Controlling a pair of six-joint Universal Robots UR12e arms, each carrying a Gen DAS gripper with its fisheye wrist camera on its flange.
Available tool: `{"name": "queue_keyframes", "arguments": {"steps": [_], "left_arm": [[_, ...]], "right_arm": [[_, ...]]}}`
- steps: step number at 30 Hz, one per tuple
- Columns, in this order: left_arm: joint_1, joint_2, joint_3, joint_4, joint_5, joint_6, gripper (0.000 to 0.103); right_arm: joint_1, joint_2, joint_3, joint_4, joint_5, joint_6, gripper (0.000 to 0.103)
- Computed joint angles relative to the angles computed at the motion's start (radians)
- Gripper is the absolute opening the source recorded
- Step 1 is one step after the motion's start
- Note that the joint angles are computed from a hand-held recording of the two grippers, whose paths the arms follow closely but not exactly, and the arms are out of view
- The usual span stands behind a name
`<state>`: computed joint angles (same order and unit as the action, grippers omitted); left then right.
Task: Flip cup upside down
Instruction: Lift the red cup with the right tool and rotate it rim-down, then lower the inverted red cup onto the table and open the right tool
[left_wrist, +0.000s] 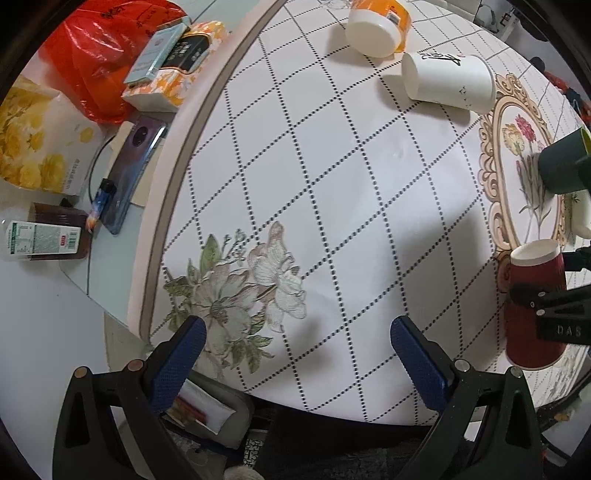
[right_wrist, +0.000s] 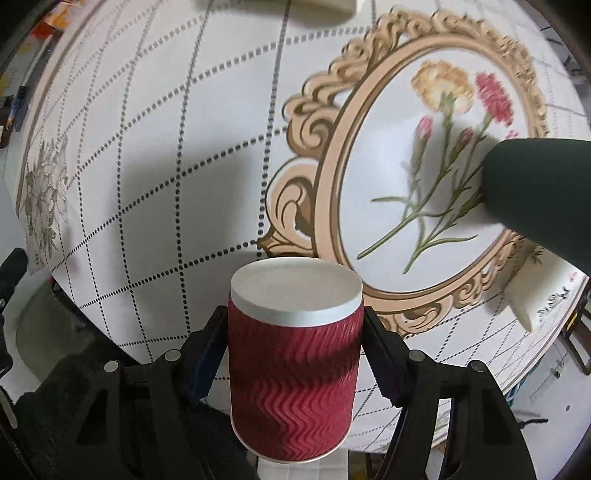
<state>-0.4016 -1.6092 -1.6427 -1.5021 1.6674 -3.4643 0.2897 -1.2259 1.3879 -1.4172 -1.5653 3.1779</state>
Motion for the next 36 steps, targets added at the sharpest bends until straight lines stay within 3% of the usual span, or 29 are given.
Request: {"name": "queue_keyframes", "arguments": {"steps": [6, 12, 17, 23, 28, 36], "left_arm": [[0.0, -0.02, 0.014, 0.003, -0.063, 0.026, 0.102], [-0.017, -0.043, 0.035, -0.003, -0.068, 0.058, 0.102], [-0.031, -0.056, 0.048, -0.005, -0.061, 0.076, 0.102], [-0.046, -0.061, 0.045, -0.003, -0.046, 0.101, 0.102], [-0.049, -0.054, 0.033, -0.001, -0.038, 0.131, 0.102], [-0.052, -0.043, 0.014, 0.007, -0.028, 0.154, 0.102]], "right_arm": [[-0.019, -0.083, 0.082, -0.181, 0.005, 0.07, 0.072], [-0.028, -0.172, 0.186, -0.393, -0.015, 0.144, 0.072], [0.029, -0.225, 0.248, -0.583, -0.076, 0.255, 0.072], [0.077, -0.244, 0.325, -0.819, -0.173, 0.314, 0.072], [0.099, -0.257, 0.371, -0.898, -0.204, 0.32, 0.072], [0.124, -0.274, 0.405, -0.906, -0.231, 0.333, 0.072]]}}
